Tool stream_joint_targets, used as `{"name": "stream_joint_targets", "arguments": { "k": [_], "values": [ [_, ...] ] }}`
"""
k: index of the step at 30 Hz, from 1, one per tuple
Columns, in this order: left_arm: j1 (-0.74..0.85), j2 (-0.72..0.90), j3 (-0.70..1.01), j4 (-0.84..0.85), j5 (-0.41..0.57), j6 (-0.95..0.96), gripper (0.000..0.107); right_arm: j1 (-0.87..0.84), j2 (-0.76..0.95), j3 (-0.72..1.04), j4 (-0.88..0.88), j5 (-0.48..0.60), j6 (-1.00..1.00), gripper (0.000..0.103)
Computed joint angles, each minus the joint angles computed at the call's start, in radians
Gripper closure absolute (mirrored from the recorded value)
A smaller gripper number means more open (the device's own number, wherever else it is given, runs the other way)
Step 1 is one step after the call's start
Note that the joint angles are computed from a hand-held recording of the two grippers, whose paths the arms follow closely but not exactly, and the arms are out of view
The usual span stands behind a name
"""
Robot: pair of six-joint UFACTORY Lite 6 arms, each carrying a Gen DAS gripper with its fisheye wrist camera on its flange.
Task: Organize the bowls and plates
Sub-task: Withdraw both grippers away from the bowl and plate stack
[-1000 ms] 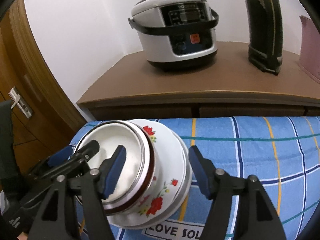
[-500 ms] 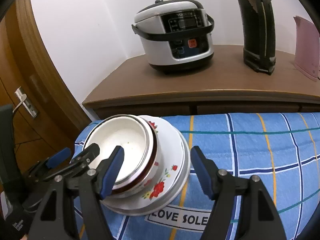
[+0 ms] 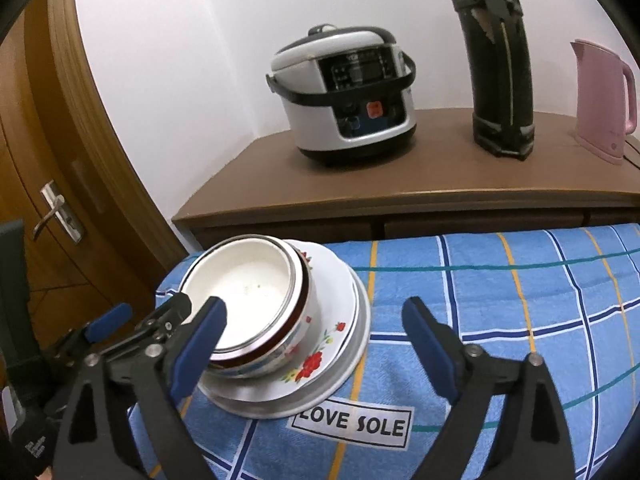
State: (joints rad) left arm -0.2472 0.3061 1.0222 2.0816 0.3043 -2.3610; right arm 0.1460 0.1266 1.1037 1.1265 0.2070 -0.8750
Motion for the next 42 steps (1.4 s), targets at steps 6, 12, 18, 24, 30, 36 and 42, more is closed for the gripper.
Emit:
{"name": "stream_joint_targets", "arguments": {
  "k": [6,12,18,24,30,36,42],
  "values": [
    [-0.011,-0.021,-0.021,-0.026,0.019,0.021,0.023,0.005,-0.037,-0.03,0.044,-0.011,-0.046,0.011],
    [-0.039,-0.043,-0.052,-0.033,0.038,0.034,0.023,0.006,-0.086,-0.077,0.181,-0.019,-0.186,0.01],
    [-0.081,-0.103,-0.115,-0.034,0.078,0.022,0.023,0.016,-0.16,-0.138,0.286,-0.042,-0.302,0.009],
    [-0.118,-0.184,-0.186,-0.04,0.107,0.018,0.023,-0.019,-0.251,-0.206,0.423,-0.01,-0.42,0.004],
    [-0.162,-0.261,-0.252,-0.052,0.151,0.01,0.023,-0.034,-0.354,-0.279,0.466,-0.019,-0.476,0.001],
    [-0.185,-0.323,-0.298,-0.078,0.169,0.016,0.023,-0.052,-0.452,-0.34,0.452,-0.02,-0.466,0.001],
    [-0.209,-0.388,-0.343,-0.106,0.189,0.033,0.023,-0.048,-0.504,-0.364,0.393,-0.022,-0.402,0.001]
  ]
}}
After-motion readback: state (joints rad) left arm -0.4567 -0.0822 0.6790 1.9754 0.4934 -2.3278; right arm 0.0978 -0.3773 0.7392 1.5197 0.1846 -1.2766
